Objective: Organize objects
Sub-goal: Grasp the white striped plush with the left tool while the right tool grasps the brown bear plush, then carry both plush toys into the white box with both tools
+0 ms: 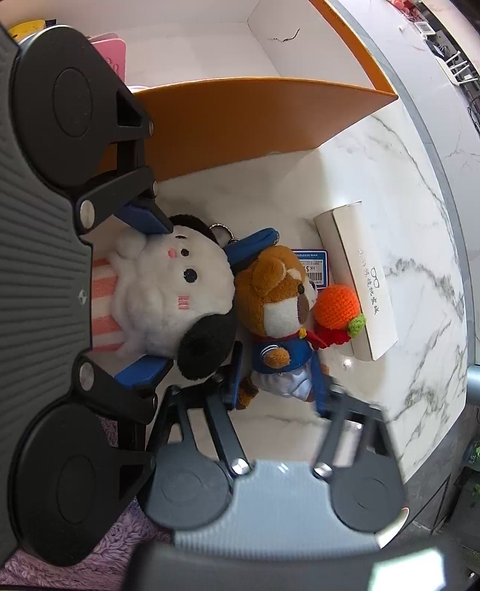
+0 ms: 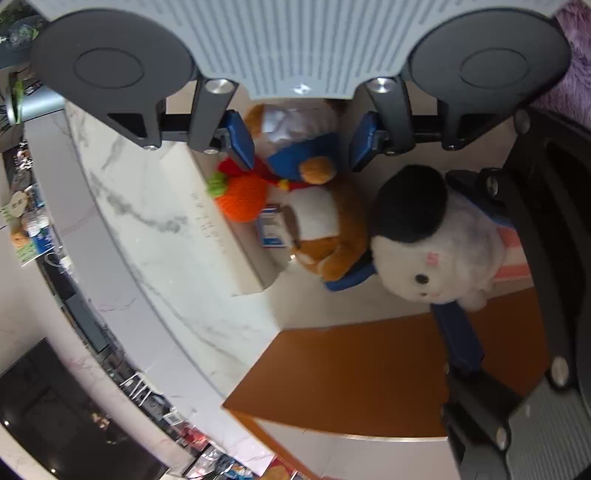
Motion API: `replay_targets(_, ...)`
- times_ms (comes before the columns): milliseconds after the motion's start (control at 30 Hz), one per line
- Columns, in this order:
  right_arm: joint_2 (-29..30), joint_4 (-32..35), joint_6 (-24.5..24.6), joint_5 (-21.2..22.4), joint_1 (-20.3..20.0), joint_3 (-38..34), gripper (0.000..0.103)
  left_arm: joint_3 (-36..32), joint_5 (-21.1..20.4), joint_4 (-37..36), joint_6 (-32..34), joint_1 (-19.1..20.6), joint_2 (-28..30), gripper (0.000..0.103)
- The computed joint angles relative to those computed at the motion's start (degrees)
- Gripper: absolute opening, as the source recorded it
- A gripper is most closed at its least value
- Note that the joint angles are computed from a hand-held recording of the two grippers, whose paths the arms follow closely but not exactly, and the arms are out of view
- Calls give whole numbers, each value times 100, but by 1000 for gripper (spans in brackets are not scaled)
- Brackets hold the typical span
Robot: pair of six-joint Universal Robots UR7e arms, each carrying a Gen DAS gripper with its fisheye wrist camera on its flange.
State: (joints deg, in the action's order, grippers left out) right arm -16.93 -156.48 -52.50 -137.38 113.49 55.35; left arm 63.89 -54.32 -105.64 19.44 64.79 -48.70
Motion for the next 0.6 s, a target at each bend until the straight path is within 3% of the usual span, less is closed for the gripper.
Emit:
replay_targets(67,104,-273,10,-184,11,-22,42,60,-18,-72,49,5,-33,81)
replay_targets(233,-74,98,1229,-294,77,187,39,177,-77,-235,93,23,-101,78)
replay_targets(433,-362,838,3106,-412,175,496,37,412,-234,-593,188,60,-245,72)
replay_targets(600,-616,1313,4698,-349,242,676,36,358,-754,-508,4,157,-388,69)
